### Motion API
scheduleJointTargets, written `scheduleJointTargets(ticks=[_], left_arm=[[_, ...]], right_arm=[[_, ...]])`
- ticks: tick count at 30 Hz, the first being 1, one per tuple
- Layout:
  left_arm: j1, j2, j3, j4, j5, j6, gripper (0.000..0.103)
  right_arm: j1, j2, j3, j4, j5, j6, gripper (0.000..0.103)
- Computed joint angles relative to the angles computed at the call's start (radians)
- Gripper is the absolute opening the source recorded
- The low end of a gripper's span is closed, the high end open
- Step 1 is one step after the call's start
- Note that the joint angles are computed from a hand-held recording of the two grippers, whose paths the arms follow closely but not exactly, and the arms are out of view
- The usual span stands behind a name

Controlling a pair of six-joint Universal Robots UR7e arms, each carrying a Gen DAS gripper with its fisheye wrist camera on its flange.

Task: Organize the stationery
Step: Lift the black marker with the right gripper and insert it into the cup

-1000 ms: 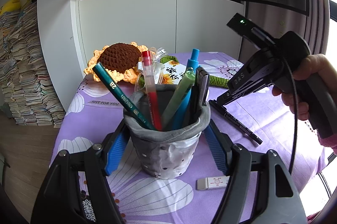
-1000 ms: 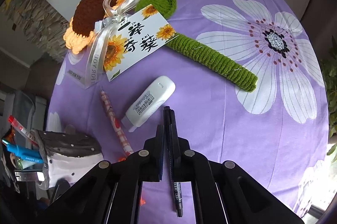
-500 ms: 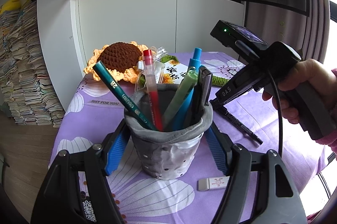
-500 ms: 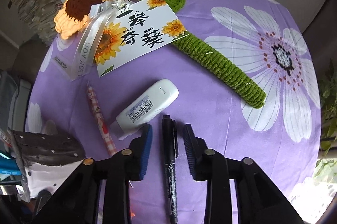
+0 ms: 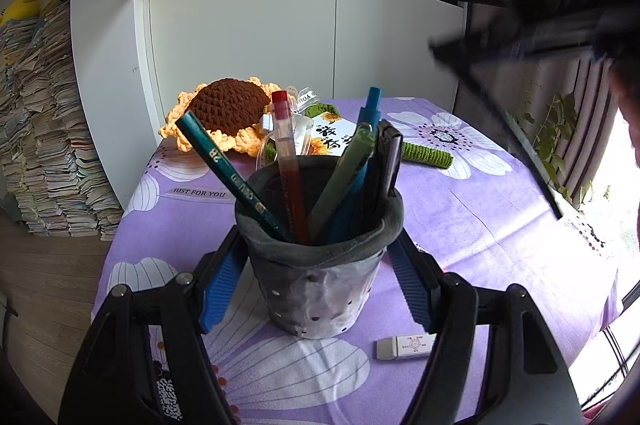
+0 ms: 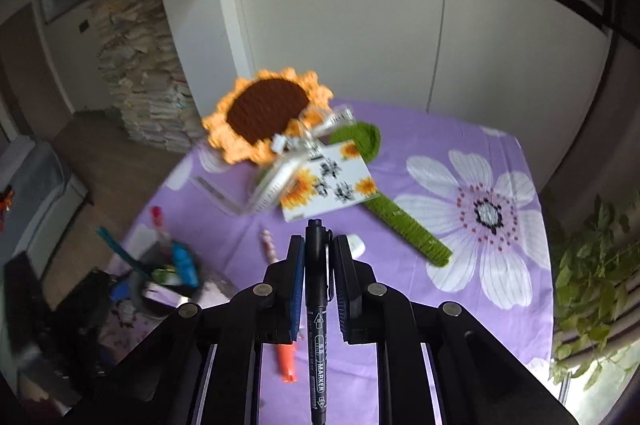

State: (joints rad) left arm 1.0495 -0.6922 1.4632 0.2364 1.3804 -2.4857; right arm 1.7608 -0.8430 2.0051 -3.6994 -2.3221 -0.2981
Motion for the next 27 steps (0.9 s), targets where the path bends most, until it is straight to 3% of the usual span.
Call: scheduleJointTargets(ticks=[3, 6, 12, 20, 27], left_arm=[[0.0, -0.001, 0.002, 0.0, -0.001, -0.003, 0.071], [-0.001, -0.005, 0.006, -0.001, 0.001, -0.004, 0.071], [0.003, -0.005, 0.003, 0.005, 0.012, -0.012, 0.071], [0.022, 0.008, -0.028, 0.048, 0.051, -0.014, 0.071], [0.023, 0.02, -0.042, 0.058, 0.05, -0.015, 0.071]], right_arm=[[0.032, -0.007, 0.034, -0.146, 0.123, -0.066, 0.015], [0.05, 0.019, 0.022, -0.241, 0.195, -0.123, 0.015], [0.031, 0.048, -0.028, -0.212, 0.354, -0.101, 0.015], [-0.022, 0.134, -0.102, -0.219, 0.443, -0.148, 0.015], [-0.031, 0.169, -0.087, -0.306, 0.435, -0.21, 0.015]])
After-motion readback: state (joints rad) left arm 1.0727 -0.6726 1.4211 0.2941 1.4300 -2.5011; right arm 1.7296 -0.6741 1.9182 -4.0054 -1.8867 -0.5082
